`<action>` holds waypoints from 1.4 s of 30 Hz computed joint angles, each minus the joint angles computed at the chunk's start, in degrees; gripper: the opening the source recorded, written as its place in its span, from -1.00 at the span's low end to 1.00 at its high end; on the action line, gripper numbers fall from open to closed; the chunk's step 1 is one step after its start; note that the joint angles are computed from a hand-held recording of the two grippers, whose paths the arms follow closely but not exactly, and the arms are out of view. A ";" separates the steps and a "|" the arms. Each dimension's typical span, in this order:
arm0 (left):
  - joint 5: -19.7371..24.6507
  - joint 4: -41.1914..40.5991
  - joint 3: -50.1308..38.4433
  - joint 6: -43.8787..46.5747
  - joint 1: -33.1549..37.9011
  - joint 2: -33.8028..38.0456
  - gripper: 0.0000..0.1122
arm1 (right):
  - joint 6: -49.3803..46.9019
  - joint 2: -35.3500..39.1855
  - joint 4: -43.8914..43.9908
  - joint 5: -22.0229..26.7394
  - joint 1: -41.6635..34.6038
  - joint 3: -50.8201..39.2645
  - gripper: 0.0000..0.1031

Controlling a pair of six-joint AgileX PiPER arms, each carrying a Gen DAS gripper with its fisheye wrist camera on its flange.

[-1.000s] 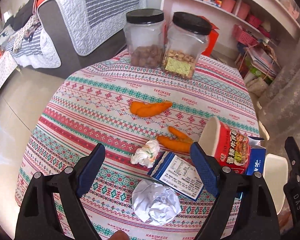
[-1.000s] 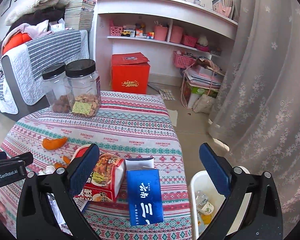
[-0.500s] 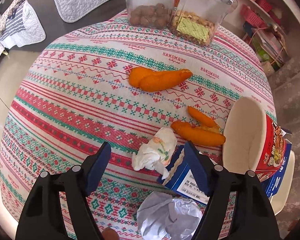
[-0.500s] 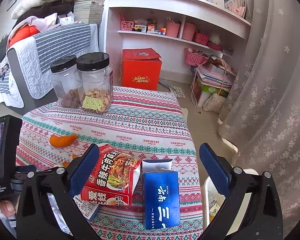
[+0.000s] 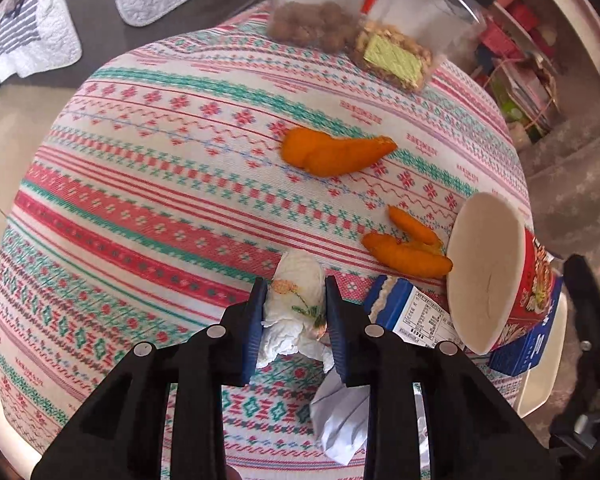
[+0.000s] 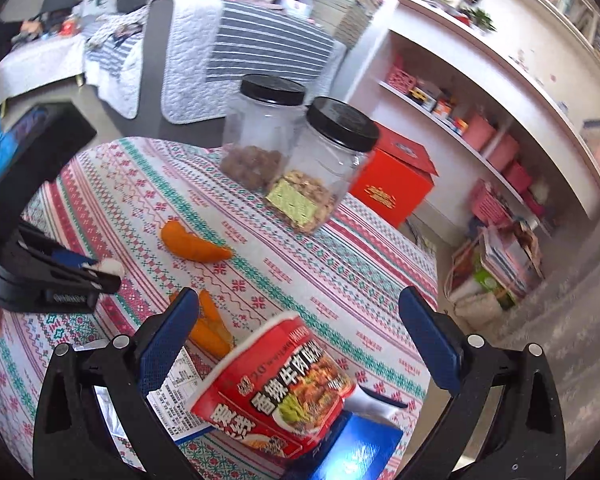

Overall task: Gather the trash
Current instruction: 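Grasp the crumpled white tissue with the left gripper, then grasp the orange snack stick with the right gripper while the left gripper holds the tissue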

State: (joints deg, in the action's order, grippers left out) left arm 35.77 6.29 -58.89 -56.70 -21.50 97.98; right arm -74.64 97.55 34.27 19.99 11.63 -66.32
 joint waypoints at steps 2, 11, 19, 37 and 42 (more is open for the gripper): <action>0.15 -0.52 3.32 -1.55 2.03 -5.25 -0.48 | 3.21 2.49 -7.27 1.80 3.14 -3.49 0.86; 5.91 1.80 6.50 -4.85 6.56 -20.91 -0.47 | 23.11 20.44 -36.05 16.23 16.89 -23.33 0.64; 6.12 -0.38 7.04 -1.90 8.98 -21.41 -0.47 | 30.04 28.85 -42.45 23.10 20.39 -31.84 0.34; 7.73 4.80 10.21 -9.19 9.92 -24.60 -0.47 | 29.41 14.97 -19.91 28.78 14.38 -25.76 -0.65; 10.43 11.92 8.64 -16.33 5.30 -25.54 -0.47 | 28.06 8.75 -12.17 26.82 10.50 -20.98 -0.64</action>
State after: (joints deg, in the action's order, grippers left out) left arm 46.20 18.21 -50.25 -73.03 -16.21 72.44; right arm -46.58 106.31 22.10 46.81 22.13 -87.30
